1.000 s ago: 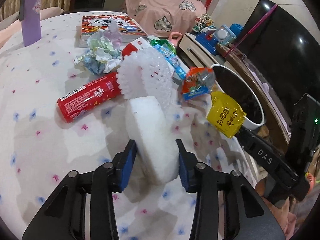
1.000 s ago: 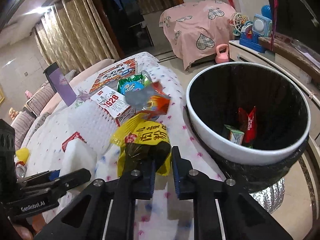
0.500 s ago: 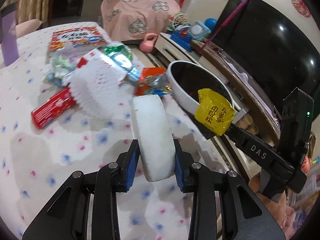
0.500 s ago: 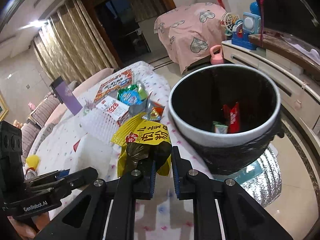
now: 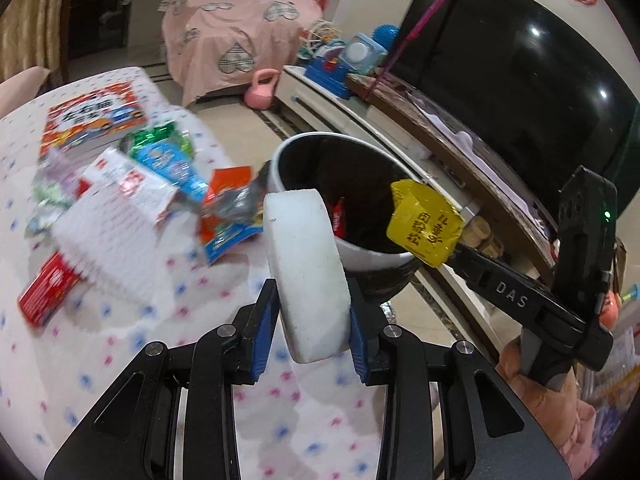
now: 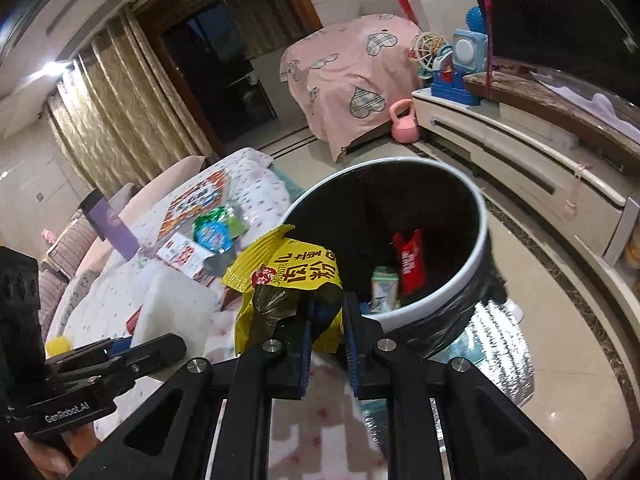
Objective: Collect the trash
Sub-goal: 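Carry the sponge and yellow packet over the bin and release both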
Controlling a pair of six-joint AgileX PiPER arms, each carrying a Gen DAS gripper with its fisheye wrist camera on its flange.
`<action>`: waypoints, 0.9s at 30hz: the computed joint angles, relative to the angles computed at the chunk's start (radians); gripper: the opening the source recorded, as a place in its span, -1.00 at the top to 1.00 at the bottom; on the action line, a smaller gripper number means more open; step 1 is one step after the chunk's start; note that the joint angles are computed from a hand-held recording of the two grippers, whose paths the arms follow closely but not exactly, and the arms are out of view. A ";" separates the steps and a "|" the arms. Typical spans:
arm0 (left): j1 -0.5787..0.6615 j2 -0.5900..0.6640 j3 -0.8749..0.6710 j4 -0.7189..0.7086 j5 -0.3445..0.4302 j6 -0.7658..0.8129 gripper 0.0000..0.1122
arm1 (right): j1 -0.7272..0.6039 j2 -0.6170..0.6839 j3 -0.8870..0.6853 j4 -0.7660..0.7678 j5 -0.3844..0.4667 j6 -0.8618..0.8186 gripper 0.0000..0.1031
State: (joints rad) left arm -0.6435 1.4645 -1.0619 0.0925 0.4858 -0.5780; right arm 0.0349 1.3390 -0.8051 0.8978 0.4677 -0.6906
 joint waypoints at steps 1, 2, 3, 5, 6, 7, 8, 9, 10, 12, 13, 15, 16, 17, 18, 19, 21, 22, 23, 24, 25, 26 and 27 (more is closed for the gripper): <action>0.000 0.016 -0.022 -0.008 0.005 0.013 0.45 | -0.016 0.011 -0.015 -0.004 0.013 0.000 0.72; 0.000 0.028 -0.038 -0.009 0.010 0.021 0.45 | -0.024 0.019 -0.024 -0.010 0.017 0.003 0.72; -0.001 0.041 -0.058 -0.002 0.017 0.020 0.45 | -0.031 0.028 -0.037 -0.030 0.022 0.019 0.72; -0.002 0.066 -0.093 -0.012 0.025 0.038 0.45 | -0.050 0.048 -0.063 -0.045 0.043 0.028 0.72; -0.003 0.082 -0.116 -0.015 0.035 0.049 0.45 | -0.061 0.060 -0.078 -0.051 0.054 0.030 0.72; -0.006 0.094 -0.133 -0.011 0.042 0.049 0.45 | -0.067 0.066 -0.088 -0.065 0.057 0.039 0.72; -0.005 0.112 -0.155 -0.018 0.051 0.060 0.45 | -0.071 0.078 -0.104 -0.089 0.059 0.057 0.72; -0.006 0.132 -0.181 -0.017 0.065 0.066 0.45 | -0.081 0.088 -0.118 -0.089 0.070 0.053 0.73; -0.008 0.152 -0.207 -0.008 0.078 0.064 0.45 | -0.088 0.098 -0.128 -0.092 0.078 0.054 0.73; -0.006 0.186 -0.253 -0.014 0.096 0.077 0.45 | -0.095 0.124 -0.157 -0.122 0.089 0.074 0.73; -0.004 0.199 -0.273 -0.019 0.104 0.088 0.45 | -0.101 0.136 -0.170 -0.127 0.095 0.074 0.73; -0.004 0.223 -0.308 -0.012 0.117 0.092 0.45 | -0.111 0.163 -0.196 -0.129 0.110 0.071 0.82; -0.003 0.233 -0.323 -0.012 0.121 0.097 0.45 | -0.109 0.170 -0.205 -0.144 0.110 0.082 0.86; 0.000 0.249 -0.344 -0.013 0.130 0.101 0.45 | -0.109 0.182 -0.218 -0.160 0.108 0.088 0.90; 0.002 0.261 -0.360 -0.017 0.136 0.106 0.45 | -0.109 0.185 -0.222 -0.163 0.109 0.087 0.92; 0.004 0.277 -0.380 -0.015 0.145 0.108 0.45 | -0.109 0.191 -0.228 -0.170 0.109 0.091 0.93; 0.010 0.303 -0.409 -0.017 0.162 0.114 0.45 | -0.111 0.197 -0.232 -0.177 0.104 0.093 0.93; 0.015 0.315 -0.423 -0.036 0.169 0.129 0.44 | -0.113 0.198 -0.231 -0.173 0.103 0.090 0.93; 0.022 0.329 -0.438 -0.066 0.173 0.153 0.42 | -0.117 0.198 -0.229 -0.162 0.102 0.080 0.93; 0.024 0.341 -0.451 -0.077 0.176 0.160 0.40 | -0.121 0.197 -0.228 -0.155 0.103 0.071 0.93; 0.024 0.357 -0.470 -0.081 0.181 0.165 0.39 | -0.121 0.194 -0.222 -0.152 0.098 0.068 0.93; 0.023 0.366 -0.483 -0.081 0.186 0.166 0.38 | -0.122 0.194 -0.221 -0.151 0.098 0.068 0.93; 0.023 0.378 -0.500 -0.084 0.194 0.170 0.37 | -0.125 0.193 -0.216 -0.139 0.098 0.060 0.93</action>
